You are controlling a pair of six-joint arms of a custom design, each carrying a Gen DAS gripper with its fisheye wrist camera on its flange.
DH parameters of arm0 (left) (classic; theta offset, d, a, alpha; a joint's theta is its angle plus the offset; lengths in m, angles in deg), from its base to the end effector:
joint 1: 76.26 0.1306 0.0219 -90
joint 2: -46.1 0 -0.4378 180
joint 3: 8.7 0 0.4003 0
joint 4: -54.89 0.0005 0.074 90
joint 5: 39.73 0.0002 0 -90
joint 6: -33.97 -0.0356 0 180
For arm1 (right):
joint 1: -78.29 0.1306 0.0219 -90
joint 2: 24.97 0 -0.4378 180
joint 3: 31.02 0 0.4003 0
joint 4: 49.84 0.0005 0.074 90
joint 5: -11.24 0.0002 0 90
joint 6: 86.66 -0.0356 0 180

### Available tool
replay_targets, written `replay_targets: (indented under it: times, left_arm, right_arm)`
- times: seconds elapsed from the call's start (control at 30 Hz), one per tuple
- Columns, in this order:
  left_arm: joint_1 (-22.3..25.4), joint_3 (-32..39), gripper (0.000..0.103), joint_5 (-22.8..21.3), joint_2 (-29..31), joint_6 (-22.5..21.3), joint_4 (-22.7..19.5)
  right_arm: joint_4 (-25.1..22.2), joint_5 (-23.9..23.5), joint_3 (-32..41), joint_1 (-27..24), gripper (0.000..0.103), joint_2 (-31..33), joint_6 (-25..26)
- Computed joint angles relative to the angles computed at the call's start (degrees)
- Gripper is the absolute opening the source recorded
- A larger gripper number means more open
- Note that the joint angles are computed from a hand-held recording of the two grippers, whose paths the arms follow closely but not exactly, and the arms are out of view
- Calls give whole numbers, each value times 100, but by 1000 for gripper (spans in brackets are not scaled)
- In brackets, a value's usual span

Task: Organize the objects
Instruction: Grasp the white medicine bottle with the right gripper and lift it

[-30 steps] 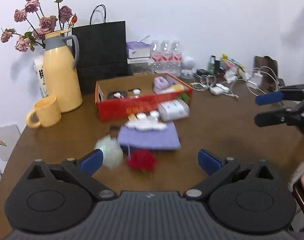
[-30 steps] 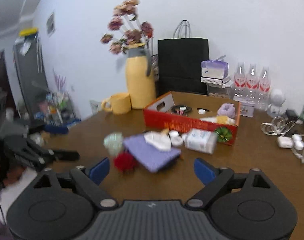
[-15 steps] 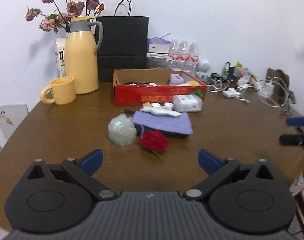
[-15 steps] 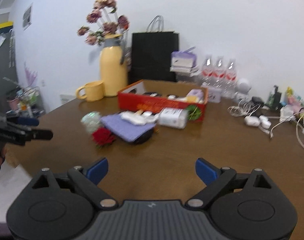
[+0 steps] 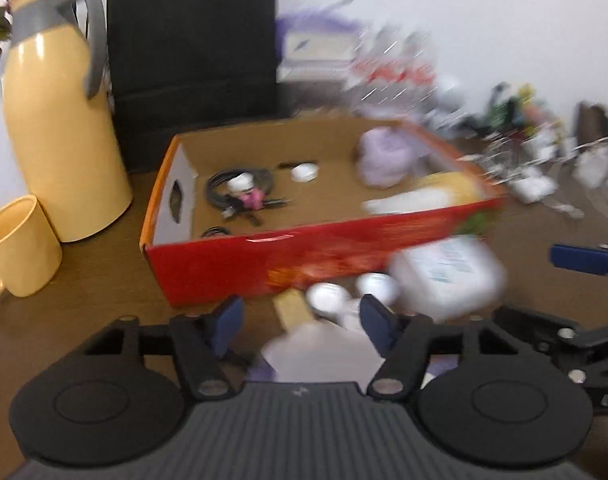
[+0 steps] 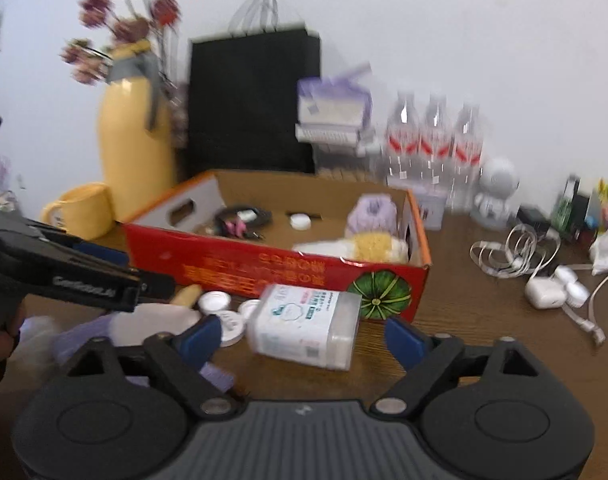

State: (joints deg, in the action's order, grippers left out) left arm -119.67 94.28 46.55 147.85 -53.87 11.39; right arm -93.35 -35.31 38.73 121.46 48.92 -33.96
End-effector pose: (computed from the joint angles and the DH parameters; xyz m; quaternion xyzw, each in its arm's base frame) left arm 0.4314 -0.4056 0.4940 0.3097 0.8601 -0.1292 0.3843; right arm 0.2846 0.2327 0.4484 0.0892 0.8720 -0.0467 0.4791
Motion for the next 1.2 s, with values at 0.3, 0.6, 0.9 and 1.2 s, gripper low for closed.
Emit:
replay_targets:
  times: [0.3,0.6,0.9,1.2]
  left_arm:
    - [264,674,28,716,714,574,-816]
    - [148,-15,13,506,-39,934,-49]
    - [-135,-1969,13,432,-2274,1533,587]
    - [-437,-3307,13,498,-3169,1709,746]
  right_arm:
    - [629,-663,9,-712,85,553,334]
    - [581,-551,-12,-481,83,443,323]
    - [89,642,-273,1381,84,-646,-603]
    - [-1559,1065,31,2955,83,-125,-2868]
